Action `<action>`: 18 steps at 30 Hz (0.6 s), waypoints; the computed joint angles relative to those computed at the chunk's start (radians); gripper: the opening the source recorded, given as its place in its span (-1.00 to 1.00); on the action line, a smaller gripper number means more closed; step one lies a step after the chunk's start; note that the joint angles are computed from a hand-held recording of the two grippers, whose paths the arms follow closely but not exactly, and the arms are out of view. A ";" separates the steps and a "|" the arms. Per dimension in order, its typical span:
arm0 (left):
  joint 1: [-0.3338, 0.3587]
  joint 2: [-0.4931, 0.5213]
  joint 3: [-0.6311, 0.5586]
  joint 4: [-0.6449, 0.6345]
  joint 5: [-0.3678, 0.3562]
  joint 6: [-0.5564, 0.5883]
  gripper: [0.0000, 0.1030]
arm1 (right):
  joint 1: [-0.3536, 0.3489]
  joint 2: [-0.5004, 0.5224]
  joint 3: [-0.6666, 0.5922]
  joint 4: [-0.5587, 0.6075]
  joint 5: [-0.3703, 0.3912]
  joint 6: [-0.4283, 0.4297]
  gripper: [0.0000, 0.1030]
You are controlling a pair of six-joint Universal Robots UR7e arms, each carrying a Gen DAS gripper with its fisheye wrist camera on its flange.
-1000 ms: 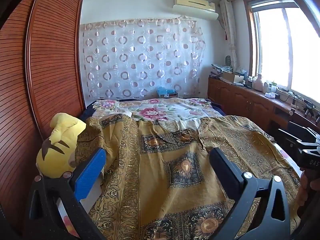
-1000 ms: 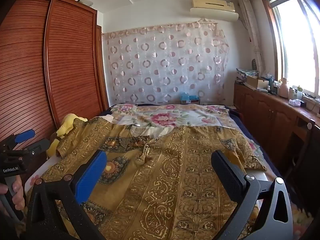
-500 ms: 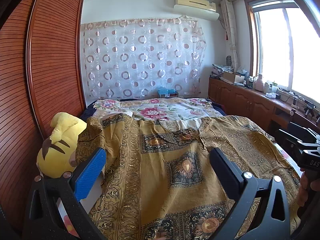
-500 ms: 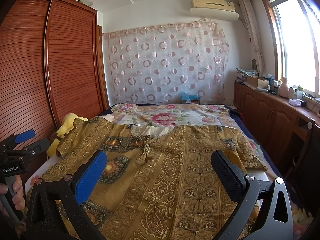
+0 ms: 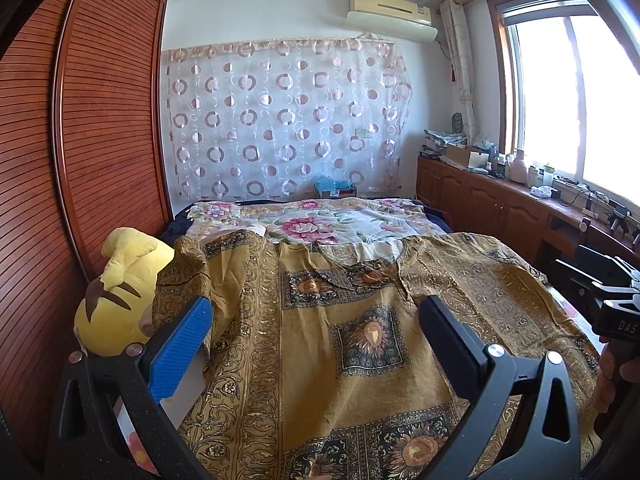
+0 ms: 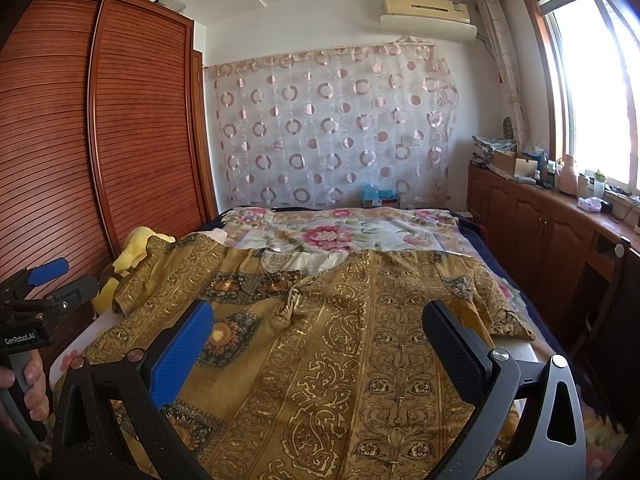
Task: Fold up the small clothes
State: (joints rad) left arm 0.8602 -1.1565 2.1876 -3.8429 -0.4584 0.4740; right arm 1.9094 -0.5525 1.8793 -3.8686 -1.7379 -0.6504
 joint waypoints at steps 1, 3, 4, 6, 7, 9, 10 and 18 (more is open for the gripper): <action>0.000 0.000 0.000 0.000 0.000 0.000 1.00 | 0.000 0.000 0.001 -0.002 0.000 0.000 1.00; 0.000 -0.001 0.000 0.000 -0.002 0.001 1.00 | 0.001 0.002 -0.001 -0.002 -0.001 0.000 1.00; -0.001 -0.005 0.001 0.002 -0.001 0.003 1.00 | 0.001 0.002 -0.001 -0.002 -0.002 0.000 1.00; -0.004 -0.012 0.003 0.008 0.002 0.002 1.00 | 0.001 0.001 -0.001 -0.002 -0.002 0.000 1.00; -0.008 -0.012 0.005 0.004 0.007 0.001 1.00 | 0.002 0.001 -0.001 -0.003 -0.002 0.000 1.00; -0.012 -0.018 0.005 0.011 0.010 0.001 1.00 | 0.001 0.001 -0.001 -0.002 -0.002 0.001 1.00; -0.013 -0.015 0.004 0.008 0.011 0.002 1.00 | 0.001 0.001 -0.001 -0.002 -0.002 0.001 1.00; -0.013 -0.015 0.005 0.006 0.010 0.004 1.00 | 0.001 0.001 -0.001 -0.001 -0.002 0.001 1.00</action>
State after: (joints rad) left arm 0.8474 -1.1714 2.1925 -3.8373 -0.4480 0.4783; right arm 1.9107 -0.5513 1.8779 -3.8698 -1.7397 -0.6493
